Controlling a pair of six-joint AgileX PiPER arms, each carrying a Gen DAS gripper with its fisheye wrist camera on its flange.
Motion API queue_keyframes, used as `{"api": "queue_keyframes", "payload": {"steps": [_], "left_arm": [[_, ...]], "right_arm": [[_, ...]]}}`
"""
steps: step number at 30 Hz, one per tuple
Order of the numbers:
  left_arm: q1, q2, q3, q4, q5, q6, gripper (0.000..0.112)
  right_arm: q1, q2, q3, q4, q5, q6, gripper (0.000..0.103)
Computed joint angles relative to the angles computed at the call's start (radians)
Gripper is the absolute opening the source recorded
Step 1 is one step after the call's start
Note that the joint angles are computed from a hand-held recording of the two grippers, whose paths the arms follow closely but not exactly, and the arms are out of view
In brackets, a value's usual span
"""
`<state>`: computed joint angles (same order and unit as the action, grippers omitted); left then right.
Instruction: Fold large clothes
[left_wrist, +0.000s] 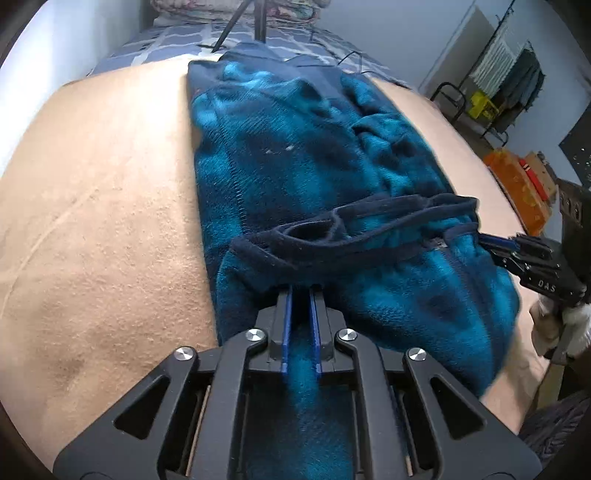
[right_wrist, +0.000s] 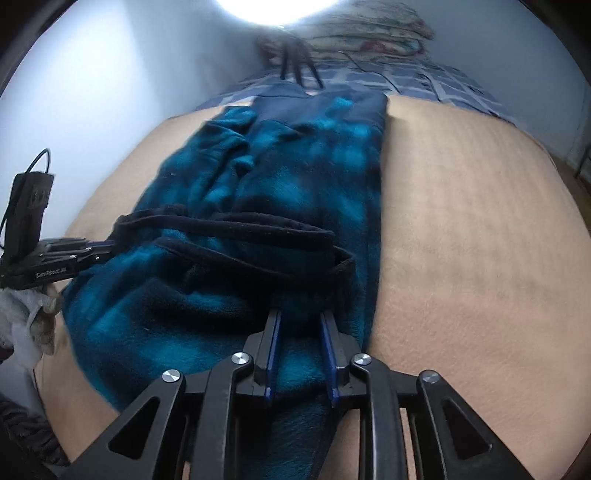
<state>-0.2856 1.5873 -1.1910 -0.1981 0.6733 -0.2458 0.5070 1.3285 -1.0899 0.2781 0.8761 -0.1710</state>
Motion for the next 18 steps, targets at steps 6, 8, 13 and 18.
{"api": "queue_keyframes", "payload": {"steps": [6,8,13,18], "left_arm": [[0.105,-0.079,-0.048,-0.104,0.054,0.115,0.037],[0.131,-0.063,-0.128,-0.055,0.091,0.094,0.043],[0.262,0.046,-0.341,-0.167,0.197,0.192,0.049],[0.367,0.299,-0.667,-0.269,0.312,0.208,0.058]], "right_arm": [[-0.129,-0.047,-0.078,0.174,0.069,-0.171,0.043],[-0.190,-0.045,-0.126,0.244,0.085,-0.222,0.057],[-0.237,0.109,-0.383,0.204,0.149,-0.216,0.064],[-0.285,0.328,-0.661,0.231,0.215,-0.184,0.069]]}}
